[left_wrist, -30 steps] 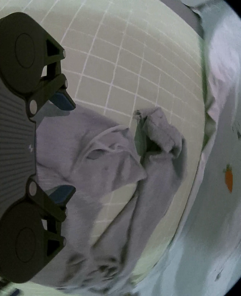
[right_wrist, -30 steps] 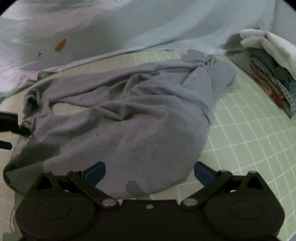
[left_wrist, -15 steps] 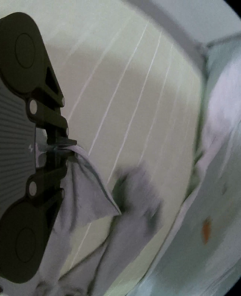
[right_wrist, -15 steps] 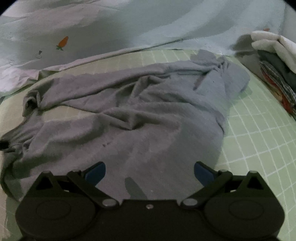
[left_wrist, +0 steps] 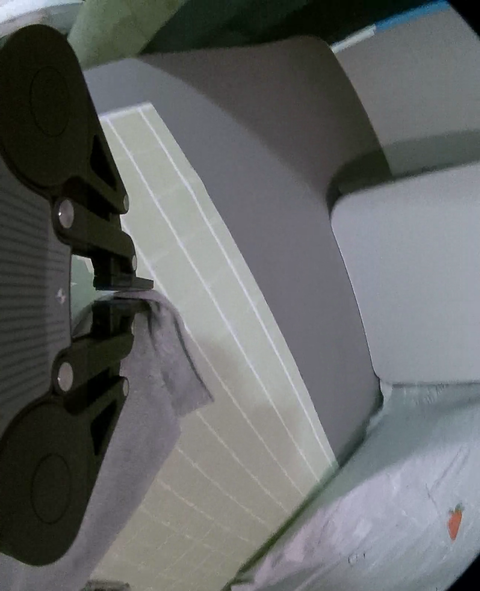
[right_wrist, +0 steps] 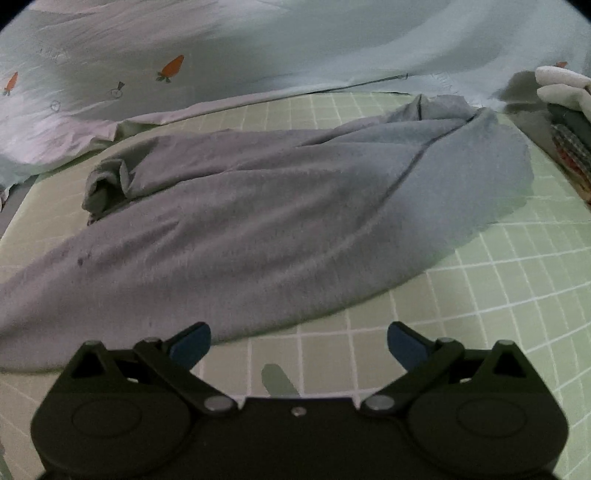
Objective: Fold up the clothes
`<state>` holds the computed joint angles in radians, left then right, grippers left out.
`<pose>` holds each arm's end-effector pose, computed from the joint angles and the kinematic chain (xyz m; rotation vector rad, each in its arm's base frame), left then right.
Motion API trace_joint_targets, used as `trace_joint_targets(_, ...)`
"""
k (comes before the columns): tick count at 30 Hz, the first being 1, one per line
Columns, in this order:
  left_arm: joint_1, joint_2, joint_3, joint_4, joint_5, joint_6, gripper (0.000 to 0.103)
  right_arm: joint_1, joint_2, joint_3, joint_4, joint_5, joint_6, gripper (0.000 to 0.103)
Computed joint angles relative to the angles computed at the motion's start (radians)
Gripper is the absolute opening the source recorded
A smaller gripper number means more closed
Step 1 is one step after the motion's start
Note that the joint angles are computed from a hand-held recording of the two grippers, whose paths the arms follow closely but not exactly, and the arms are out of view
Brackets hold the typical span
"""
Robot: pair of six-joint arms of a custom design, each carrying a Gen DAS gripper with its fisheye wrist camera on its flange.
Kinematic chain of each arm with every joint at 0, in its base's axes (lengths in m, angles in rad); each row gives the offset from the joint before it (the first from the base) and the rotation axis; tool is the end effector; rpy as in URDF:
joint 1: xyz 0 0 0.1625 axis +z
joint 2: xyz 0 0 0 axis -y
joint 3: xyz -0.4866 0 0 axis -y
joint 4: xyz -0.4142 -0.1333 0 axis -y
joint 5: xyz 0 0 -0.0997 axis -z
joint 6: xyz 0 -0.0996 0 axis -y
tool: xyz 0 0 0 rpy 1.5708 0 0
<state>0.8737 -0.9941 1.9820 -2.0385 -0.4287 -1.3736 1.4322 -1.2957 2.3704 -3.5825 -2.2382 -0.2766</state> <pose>-0.1874 -0.5725 0.1391 -0.3425 2.0081 -0.8368 0.0086 -0.4570 0.3005 -0.2290 -2.1799 0.9149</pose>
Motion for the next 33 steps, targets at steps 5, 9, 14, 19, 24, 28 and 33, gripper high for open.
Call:
trace_joint_targets(5, -0.036, 0.019, 0.025, -0.041, -0.01, 0.05, 0.047, -0.036, -0.028, -0.023, 0.01, 0.025, 0.059, 0.103)
trace_joint_targets(9, -0.07, 0.064, 0.029, -0.185, -0.023, 0.174, 0.067, -0.111, -0.077, -0.04, 0.018, 0.069, 0.148, 0.103)
trace_joint_targets(14, -0.094, 0.137, -0.01, -0.323, -0.03, 0.336, 0.076, -0.235, -0.099, -0.087, -0.079, 0.092, 0.217, 0.103)
trace_joint_targets(19, -0.126, 0.197, -0.056, -0.443, -0.086, 0.482, 0.079, -0.325, -0.052, -0.215, -0.15, 0.044, 0.22, 0.097)
trace_joint_targets(24, -0.158, 0.249, -0.091, -0.489, -0.112, 0.6, 0.083, -0.387, -0.054, -0.296, -0.059, 0.189, 0.254, 0.083)
trace_joint_targets(28, -0.175, 0.272, -0.119, -0.463, -0.122, 0.6, 0.083, -0.378, -0.028, -0.323, -0.024, 0.192, 0.158, 0.041)
trace_joint_targets(33, -0.187, 0.285, -0.127, -0.474, -0.142, 0.621, 0.083, -0.354, -0.023, -0.263, -0.202, 0.136, 0.013, 0.003)
